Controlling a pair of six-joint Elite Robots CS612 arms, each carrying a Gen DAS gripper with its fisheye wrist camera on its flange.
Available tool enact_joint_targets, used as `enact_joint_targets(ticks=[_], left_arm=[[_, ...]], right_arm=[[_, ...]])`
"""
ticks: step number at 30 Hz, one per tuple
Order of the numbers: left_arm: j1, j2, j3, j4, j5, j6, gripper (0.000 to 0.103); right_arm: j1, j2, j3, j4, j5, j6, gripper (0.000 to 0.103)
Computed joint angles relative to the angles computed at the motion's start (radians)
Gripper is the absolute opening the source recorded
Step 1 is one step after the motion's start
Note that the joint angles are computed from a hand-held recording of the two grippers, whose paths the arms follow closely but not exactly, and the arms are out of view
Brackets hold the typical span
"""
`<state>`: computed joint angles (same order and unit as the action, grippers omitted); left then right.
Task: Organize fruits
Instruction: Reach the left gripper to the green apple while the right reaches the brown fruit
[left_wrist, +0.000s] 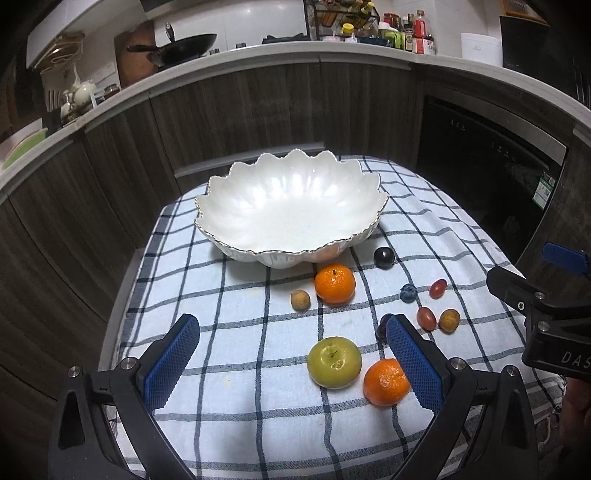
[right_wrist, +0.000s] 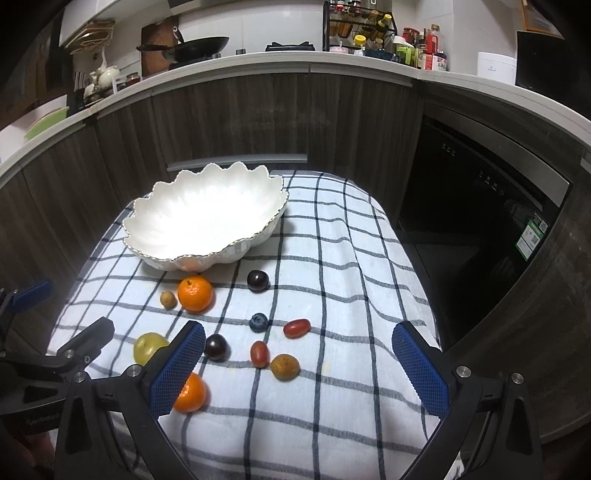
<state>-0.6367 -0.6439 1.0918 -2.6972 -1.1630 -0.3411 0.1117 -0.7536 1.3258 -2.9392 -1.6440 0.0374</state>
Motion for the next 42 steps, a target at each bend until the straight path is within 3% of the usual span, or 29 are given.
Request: enact_joint_targets(ticks=[6,12,22,37,42], left_arm=[[0.006,0.022,-0.037,0.041,-0.035,-0.001,0.103],[0.011,0.042,-0.066,0.086,-0.069,-0.004,0.097],[0.020,0.073,-0.114,0.171,-0.129,-0.025,0.086],[0.037,0.099,-0.162,0.267,-0.227,-0.070,0.072],[0.042,0.105,-0.170,0.282,-0.270,-0.065,0.062]], right_arm=[[0.000,0.016,-0.022,0.019,0.004,-0.018,0.100],[-0.003,0.032,-0.046,0.063,0.019,-0.028,0.092],[-0.005,0.051,-0.065,0.118,0.026,-0.026,0.092],[-0.011,0.080,-0.110,0.247,0.073,-0.027,0.072],[-0.012,0.086,-0.121,0.288,0.086,-0.025,0.059]])
